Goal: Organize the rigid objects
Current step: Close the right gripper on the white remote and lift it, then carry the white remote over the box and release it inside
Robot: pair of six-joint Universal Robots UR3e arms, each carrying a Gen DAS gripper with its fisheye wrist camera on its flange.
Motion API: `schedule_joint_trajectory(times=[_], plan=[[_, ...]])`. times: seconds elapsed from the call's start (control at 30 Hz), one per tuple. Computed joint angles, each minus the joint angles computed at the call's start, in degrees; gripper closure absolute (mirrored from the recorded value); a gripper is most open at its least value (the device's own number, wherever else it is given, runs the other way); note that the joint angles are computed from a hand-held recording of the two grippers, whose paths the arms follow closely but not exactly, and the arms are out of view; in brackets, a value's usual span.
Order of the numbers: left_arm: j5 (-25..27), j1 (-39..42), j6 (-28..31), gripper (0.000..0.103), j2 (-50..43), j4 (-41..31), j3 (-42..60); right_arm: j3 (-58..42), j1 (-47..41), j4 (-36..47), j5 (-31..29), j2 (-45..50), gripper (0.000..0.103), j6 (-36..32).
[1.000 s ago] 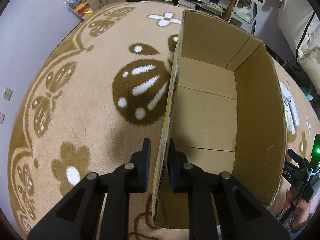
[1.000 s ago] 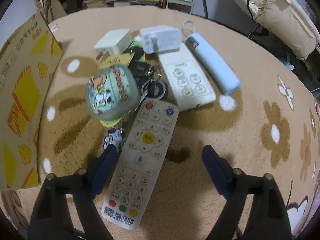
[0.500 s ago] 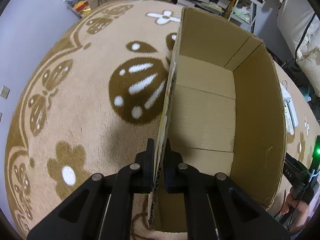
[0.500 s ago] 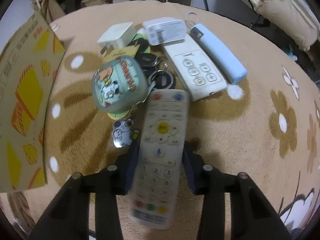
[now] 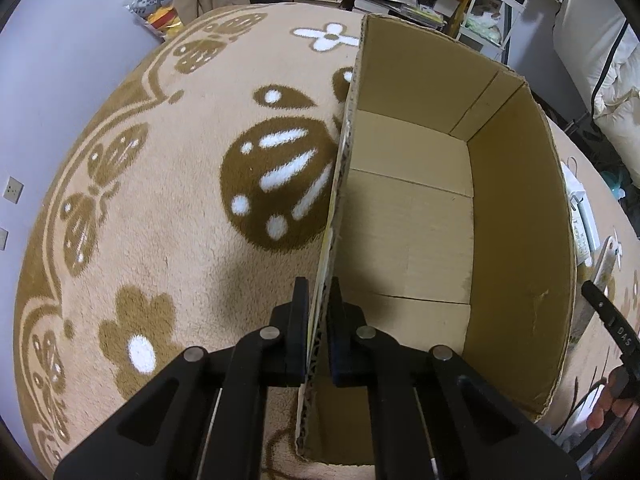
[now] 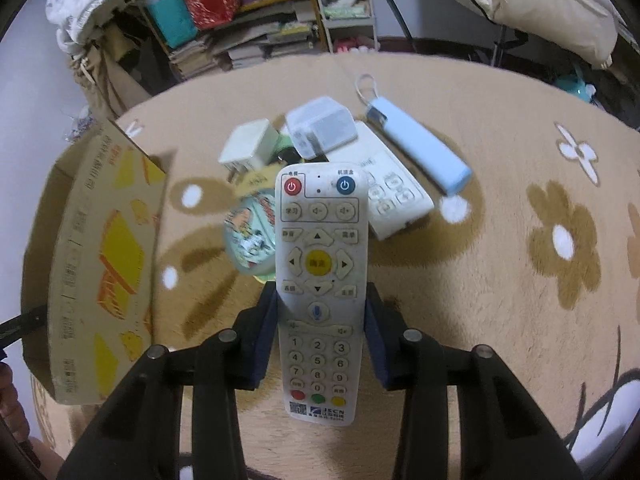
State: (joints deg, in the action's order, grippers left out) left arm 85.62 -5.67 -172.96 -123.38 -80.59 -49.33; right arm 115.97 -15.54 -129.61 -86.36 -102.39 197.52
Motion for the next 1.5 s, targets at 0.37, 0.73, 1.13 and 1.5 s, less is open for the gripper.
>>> schedule_joint_trajectory(times=[0.37, 0.73, 1.13, 1.5], plan=[[-0.1, 0.1, 0.0, 0.096, -0.1, -0.3, 0.3, -10.3, -2.9, 2.0, 7.2, 1.5, 0.060, -6.4], [0.5, -0.1, 0.3, 0.096, 0.3, 0.1, -0.4, -33.2, 5.7, 1.2, 10.9, 17.9, 0.060, -0.3], [-0.5, 0.4, 0.3, 0.095, 0.6, 0.8, -1.3, -52.4, 14.8, 6.6, 9.7, 33.0, 0.060, 1.6], [-0.7, 0.8, -0.1, 0.093, 0.2, 0.1, -0.5, -53.2, 17.7, 10.6, 8.0, 36.7, 0.059, 1.7]])
